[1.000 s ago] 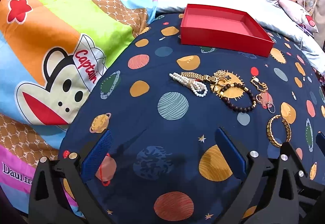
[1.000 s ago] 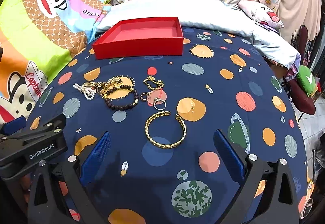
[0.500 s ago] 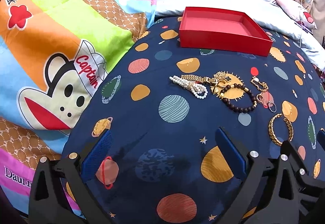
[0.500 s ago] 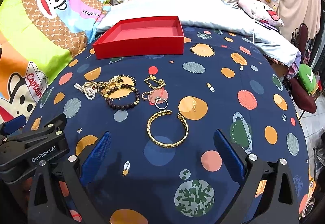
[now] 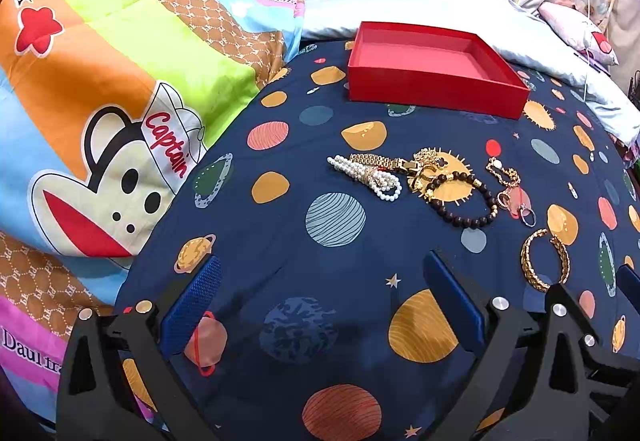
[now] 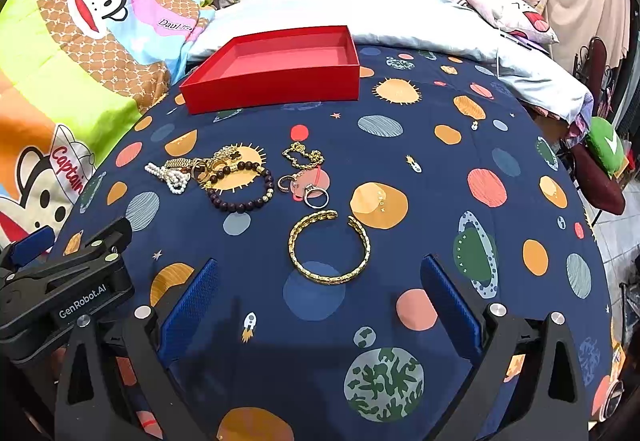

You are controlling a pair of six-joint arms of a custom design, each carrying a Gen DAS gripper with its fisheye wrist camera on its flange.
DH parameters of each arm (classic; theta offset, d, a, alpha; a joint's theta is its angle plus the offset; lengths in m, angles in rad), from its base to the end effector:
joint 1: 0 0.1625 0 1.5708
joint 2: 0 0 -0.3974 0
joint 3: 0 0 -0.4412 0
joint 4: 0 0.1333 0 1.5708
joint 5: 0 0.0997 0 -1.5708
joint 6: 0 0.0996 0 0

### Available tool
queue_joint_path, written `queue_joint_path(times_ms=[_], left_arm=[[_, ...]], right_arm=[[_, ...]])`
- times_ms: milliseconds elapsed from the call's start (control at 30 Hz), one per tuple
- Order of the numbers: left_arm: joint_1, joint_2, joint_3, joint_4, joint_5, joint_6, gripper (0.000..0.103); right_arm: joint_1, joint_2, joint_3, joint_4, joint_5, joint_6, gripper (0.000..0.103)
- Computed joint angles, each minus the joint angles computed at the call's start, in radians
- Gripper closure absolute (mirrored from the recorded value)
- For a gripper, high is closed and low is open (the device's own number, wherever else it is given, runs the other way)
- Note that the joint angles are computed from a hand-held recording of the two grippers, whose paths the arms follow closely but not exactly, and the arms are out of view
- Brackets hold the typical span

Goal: Organize jewelry

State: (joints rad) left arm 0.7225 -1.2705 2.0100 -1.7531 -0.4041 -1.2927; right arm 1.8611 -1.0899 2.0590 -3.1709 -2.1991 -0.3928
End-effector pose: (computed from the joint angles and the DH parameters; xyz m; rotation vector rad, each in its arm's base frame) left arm -0.2319 -0.5042 0.1588 -0.0717 2.0129 -0.8746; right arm 0.2324 -0.5167 0.1449 0.5617 -2.3367 0.7393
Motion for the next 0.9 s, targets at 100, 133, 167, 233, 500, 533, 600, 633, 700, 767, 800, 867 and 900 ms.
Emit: queue_joint_path(times_ms=[100,133,167,233,500,533,600,633,700,767,800,867,900], left_arm=[[-0.002,-0.002,-0.004,0.009,-0.003,0.002,0.005],[-0.003,-0.002,-0.005,0.012,-0.004,0.003,0.005],[-0.003,-0.002,-0.006,0.012,-0.006,0.005,0.005],[-0.003,-0.003,-0.007,0.012,-0.009,0.007,0.005],[-0.006,0.007,-0.021,0.079,0.006,-0.044,0.005],[-0.007,0.007,-0.021,0.082,0.009,-0.048,0.005],[-0.007,0.008,-0.022,0.09,0.013,-0.057,0.005],[-0.007,0.008,-0.021,0.09,0.014,-0.06,0.005],[-0.006,0.008,-0.02,0.085,0.016,-0.057,0.005],[-0.004,0.009,-0.021,0.082,0.015,-0.052,0.005],[-0.003,0.01,-0.022,0.082,0.015,-0.049,0.005],[-0.002,0.01,-0.021,0.085,0.017,-0.052,0.005],[-0.001,0.01,-0.021,0.086,0.017,-0.053,0.005]], right_arm=[[0.002,-0.003,0.0,0.005,0.002,0.003,0.005],[0.003,-0.003,-0.002,0.005,-0.001,0.002,0.005],[0.005,-0.001,-0.005,0.006,-0.004,0.001,0.005],[0.007,0.0,-0.007,0.004,-0.006,-0.002,0.005],[0.003,-0.003,-0.012,0.031,0.009,0.011,0.005],[0.002,-0.003,-0.012,0.032,0.012,0.011,0.005],[0.0,-0.002,-0.013,0.038,0.016,0.014,0.005],[0.0,-0.003,-0.013,0.042,0.017,0.014,0.005],[-0.001,-0.002,-0.013,0.046,0.019,0.013,0.005],[-0.003,-0.001,-0.014,0.048,0.019,0.013,0.005],[-0.003,-0.001,-0.014,0.048,0.018,0.013,0.005],[-0.003,0.001,-0.013,0.044,0.017,0.013,0.005],[-0.003,0.002,-0.015,0.046,0.015,0.014,0.005]])
